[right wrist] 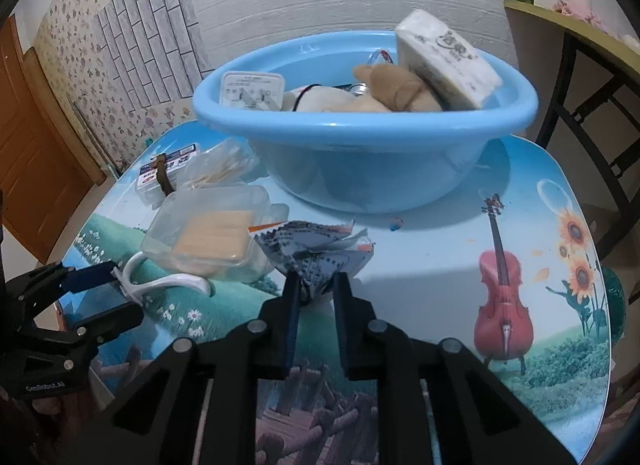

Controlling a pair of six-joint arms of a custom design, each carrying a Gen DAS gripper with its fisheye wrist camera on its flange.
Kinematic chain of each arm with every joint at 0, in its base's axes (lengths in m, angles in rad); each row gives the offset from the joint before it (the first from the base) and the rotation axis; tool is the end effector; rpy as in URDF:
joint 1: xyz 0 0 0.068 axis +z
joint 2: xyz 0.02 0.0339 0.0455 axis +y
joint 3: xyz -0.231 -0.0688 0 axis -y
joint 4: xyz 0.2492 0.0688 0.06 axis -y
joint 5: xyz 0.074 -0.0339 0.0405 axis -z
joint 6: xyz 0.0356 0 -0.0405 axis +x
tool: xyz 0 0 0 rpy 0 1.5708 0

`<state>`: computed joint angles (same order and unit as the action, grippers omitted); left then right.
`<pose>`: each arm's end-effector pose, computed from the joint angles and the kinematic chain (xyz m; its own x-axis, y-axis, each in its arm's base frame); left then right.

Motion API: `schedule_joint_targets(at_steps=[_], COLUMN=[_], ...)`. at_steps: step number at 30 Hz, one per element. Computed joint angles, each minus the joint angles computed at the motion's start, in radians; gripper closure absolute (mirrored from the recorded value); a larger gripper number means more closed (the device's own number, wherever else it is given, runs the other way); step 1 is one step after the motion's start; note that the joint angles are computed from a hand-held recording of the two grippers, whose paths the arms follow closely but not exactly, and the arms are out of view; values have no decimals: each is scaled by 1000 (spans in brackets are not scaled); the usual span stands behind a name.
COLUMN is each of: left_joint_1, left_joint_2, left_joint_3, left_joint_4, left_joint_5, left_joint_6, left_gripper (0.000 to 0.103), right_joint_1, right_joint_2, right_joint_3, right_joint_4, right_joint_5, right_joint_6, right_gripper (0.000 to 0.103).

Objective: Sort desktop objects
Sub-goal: 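Lower the open left tool onto the white plastic hook while the right tool approaches the grey packet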

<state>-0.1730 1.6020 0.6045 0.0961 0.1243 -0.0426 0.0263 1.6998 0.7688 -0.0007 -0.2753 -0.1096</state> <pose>0.2757 -0.0527 0.0818 -0.7823 0.0938 -0.6158 0.2135 0.9691 -0.1236 0.3108 0.0179 0.0916 -0.7770 -0.1257 -0.6168 -0.2740 0.9497 0.1516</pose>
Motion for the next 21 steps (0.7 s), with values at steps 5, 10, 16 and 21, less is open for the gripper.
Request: schedule_joint_targets(at_steps=[5,10,16,21], left_joint_1=[-17,-36,-36,-27], left_joint_2=[32,39,4,-47], left_joint_3=[20,22,1,-34], left_joint_4=[7,13,12,2], left_joint_5=[-4,-49,-53,-53], left_joint_6=[10,18,17,20], left_gripper=[33,48,48,48], right_joint_1=[-37,-59,-86,-101], right_joint_2=[-39,-91,-155,-197], right_joint_3=[-32,-68,-115,-150], right_joint_4=[-3,-15,-27,-37], right_joint_5=[-23,-33,-43,-51], right_joint_6=[-20,-25,-33,-41], right_gripper=[91,91,92,94])
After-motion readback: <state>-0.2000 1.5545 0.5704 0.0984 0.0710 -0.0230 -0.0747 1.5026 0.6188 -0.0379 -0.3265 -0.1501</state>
